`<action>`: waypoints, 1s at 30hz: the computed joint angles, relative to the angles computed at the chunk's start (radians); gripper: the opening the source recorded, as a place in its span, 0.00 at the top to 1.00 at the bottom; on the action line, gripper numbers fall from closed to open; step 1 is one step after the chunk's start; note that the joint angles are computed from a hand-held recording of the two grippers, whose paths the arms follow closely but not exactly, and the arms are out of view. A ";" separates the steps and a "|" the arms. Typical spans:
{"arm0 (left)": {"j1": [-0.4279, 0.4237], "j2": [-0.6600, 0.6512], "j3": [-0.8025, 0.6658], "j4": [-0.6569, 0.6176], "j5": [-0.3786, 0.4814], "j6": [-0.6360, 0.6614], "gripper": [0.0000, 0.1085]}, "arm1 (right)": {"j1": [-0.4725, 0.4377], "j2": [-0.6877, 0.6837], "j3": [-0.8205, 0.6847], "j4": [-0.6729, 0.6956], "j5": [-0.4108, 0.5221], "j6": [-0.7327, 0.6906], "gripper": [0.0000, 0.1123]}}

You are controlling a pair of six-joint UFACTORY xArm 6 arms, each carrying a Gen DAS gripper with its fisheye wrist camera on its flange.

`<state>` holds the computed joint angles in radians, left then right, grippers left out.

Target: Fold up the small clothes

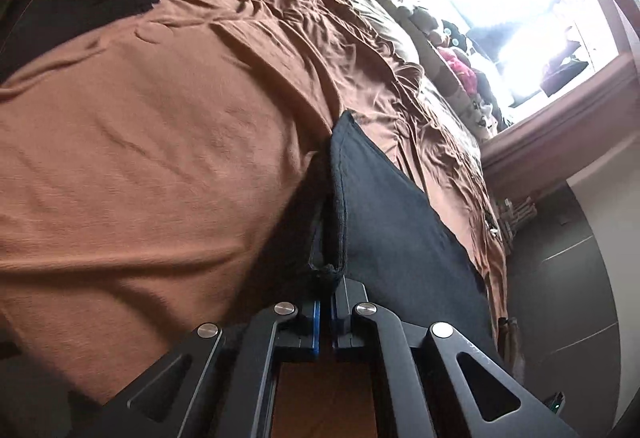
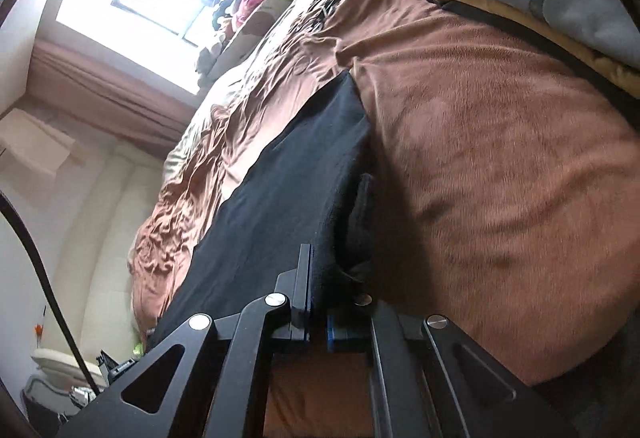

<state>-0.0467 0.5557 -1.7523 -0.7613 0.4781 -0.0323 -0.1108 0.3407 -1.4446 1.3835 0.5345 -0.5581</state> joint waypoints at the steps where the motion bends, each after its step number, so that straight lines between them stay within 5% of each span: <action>1: 0.005 -0.029 0.042 -0.019 -0.006 0.024 0.98 | 0.000 -0.014 0.021 0.008 0.005 -0.015 0.99; 14: 0.017 -0.240 0.359 -0.222 -0.061 0.242 0.98 | 0.013 -0.171 0.239 0.041 -0.036 -0.075 0.99; 23: 0.025 -0.232 0.408 -0.329 -0.026 0.326 0.97 | 0.044 -0.220 0.301 -0.221 -0.096 0.128 0.94; 27: 0.034 -0.220 0.413 -0.400 -0.006 0.342 0.95 | 0.054 -0.271 0.345 -0.344 -0.163 0.200 0.64; 30: 0.036 -0.218 0.415 -0.466 0.011 0.393 0.72 | 0.064 -0.324 0.389 -0.383 -0.218 0.210 0.59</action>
